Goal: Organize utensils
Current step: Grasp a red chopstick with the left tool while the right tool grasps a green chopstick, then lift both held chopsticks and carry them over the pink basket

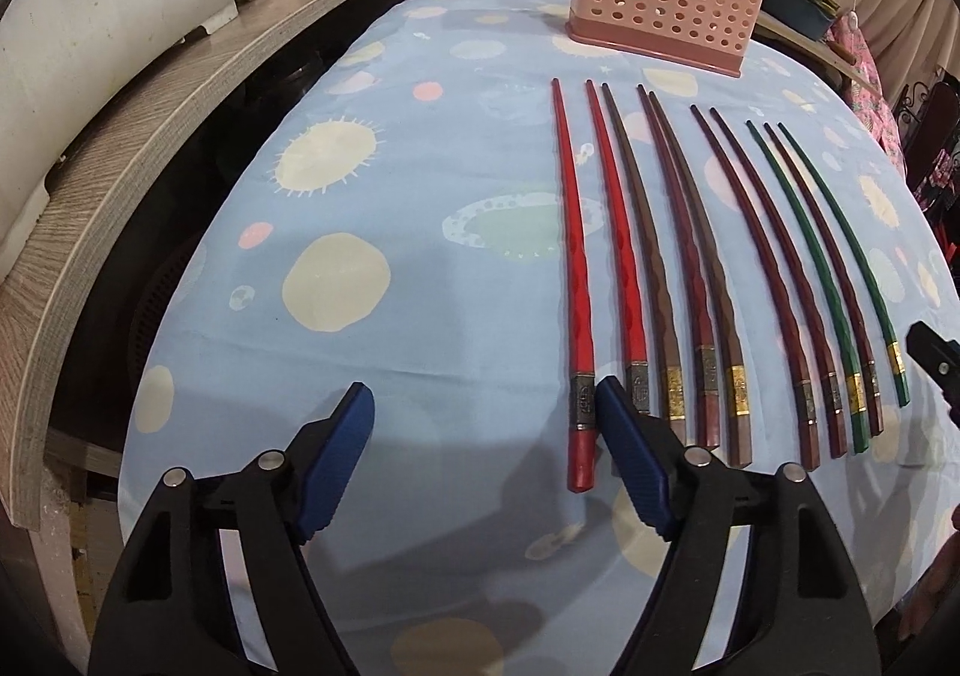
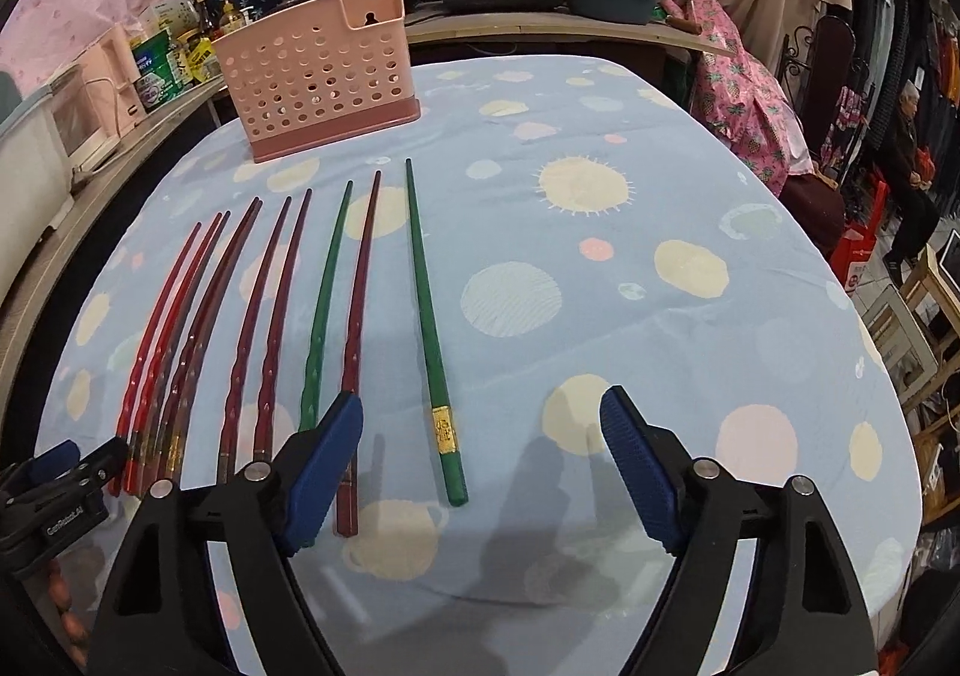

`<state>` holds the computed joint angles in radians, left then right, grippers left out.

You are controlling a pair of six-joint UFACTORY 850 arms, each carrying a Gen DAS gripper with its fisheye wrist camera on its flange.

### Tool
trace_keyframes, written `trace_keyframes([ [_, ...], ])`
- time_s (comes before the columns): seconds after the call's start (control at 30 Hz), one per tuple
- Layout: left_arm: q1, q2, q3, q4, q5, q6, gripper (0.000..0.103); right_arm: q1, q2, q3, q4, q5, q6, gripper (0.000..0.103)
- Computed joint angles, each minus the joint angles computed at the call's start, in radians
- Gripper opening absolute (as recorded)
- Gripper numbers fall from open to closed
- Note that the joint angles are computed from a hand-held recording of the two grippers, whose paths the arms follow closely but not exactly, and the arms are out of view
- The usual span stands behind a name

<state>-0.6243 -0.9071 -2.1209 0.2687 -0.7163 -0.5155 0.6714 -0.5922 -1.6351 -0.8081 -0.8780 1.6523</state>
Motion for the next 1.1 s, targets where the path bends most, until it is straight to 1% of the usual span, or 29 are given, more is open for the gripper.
trace_keyframes([
  [0.03, 0.0, 0.0, 0.001, 0.0, 0.0, 0.0, 0.071, -0.003, -0.004, -0.002, 0.006, 0.007, -0.007, 0.067],
  [0.1, 0.0, 0.001, -0.001, -0.008, -0.001, 0.007, 0.068, -0.008, -0.009, -0.002, 0.022, 0.023, -0.016, 0.058],
  [0.13, -0.001, 0.002, 0.0, -0.015, -0.001, 0.015, 0.064, -0.01, -0.01, 0.001, 0.03, 0.034, -0.017, 0.056],
  [0.17, -0.001, 0.005, 0.003, -0.023, 0.001, 0.025, 0.059, -0.012, -0.01, 0.006, 0.042, 0.044, -0.022, 0.05],
  [0.2, -0.001, 0.008, 0.006, -0.029, 0.002, 0.031, 0.056, -0.011, -0.011, 0.008, 0.042, 0.043, -0.021, 0.048],
  [0.23, -0.001, 0.011, 0.008, -0.039, 0.004, 0.042, 0.05, -0.006, -0.012, 0.009, 0.028, 0.039, -0.018, 0.047],
  [0.27, -0.001, 0.012, 0.009, -0.045, 0.005, 0.049, 0.043, -0.005, -0.013, 0.007, 0.029, 0.036, -0.027, 0.045],
  [0.3, 0.0, 0.013, 0.01, -0.054, 0.007, 0.057, 0.039, -0.003, -0.015, 0.006, 0.026, 0.032, -0.03, 0.041],
  [0.33, 0.001, 0.016, 0.013, -0.063, 0.01, 0.062, 0.03, -0.002, -0.015, 0.007, 0.024, 0.034, -0.033, 0.039],
  [0.37, 0.002, 0.017, 0.014, -0.072, 0.012, 0.07, 0.025, -0.001, -0.014, 0.007, 0.022, 0.032, -0.035, 0.033],
  [0.4, 0.003, 0.018, 0.015, -0.083, 0.014, 0.081, 0.022, -0.002, -0.015, 0.006, 0.023, 0.032, -0.041, 0.024],
  [0.43, 0.004, 0.019, 0.016, -0.094, 0.015, 0.092, 0.012, -0.003, -0.012, 0.011, 0.023, 0.04, -0.044, 0.02],
  [0.47, 0.006, 0.018, 0.013, -0.106, 0.012, 0.103, 0.009, -0.004, -0.007, 0.018, 0.024, 0.053, -0.047, 0.013],
  [0.5, 0.007, 0.019, 0.013, -0.113, 0.011, 0.108, 0.009, -0.005, -0.006, 0.019, 0.027, 0.058, -0.053, 0.009],
  [0.6, 0.013, 0.023, 0.016, -0.142, 0.009, 0.129, 0.008, -0.003, 0.004, 0.026, 0.031, 0.066, -0.065, 0.008],
  [0.73, 0.018, 0.047, 0.039, -0.153, 0.022, 0.131, 0.007, 0.01, 0.033, 0.044, 0.005, 0.065, -0.04, 0.007],
  [0.9, 0.027, 0.1, 0.081, -0.165, 0.064, 0.137, 0.007, 0.03, 0.071, 0.04, -0.055, 0.042, -0.014, 0.007],
  [1.03, 0.038, 0.126, 0.08, -0.178, 0.086, 0.138, 0.007, 0.039, 0.095, 0.02, -0.111, 0.016, 0.01, 0.007],
  [1.1, 0.042, 0.128, 0.059, -0.174, 0.088, 0.132, 0.007, 0.037, 0.104, 0.005, -0.133, 0.011, 0.016, 0.007],
])
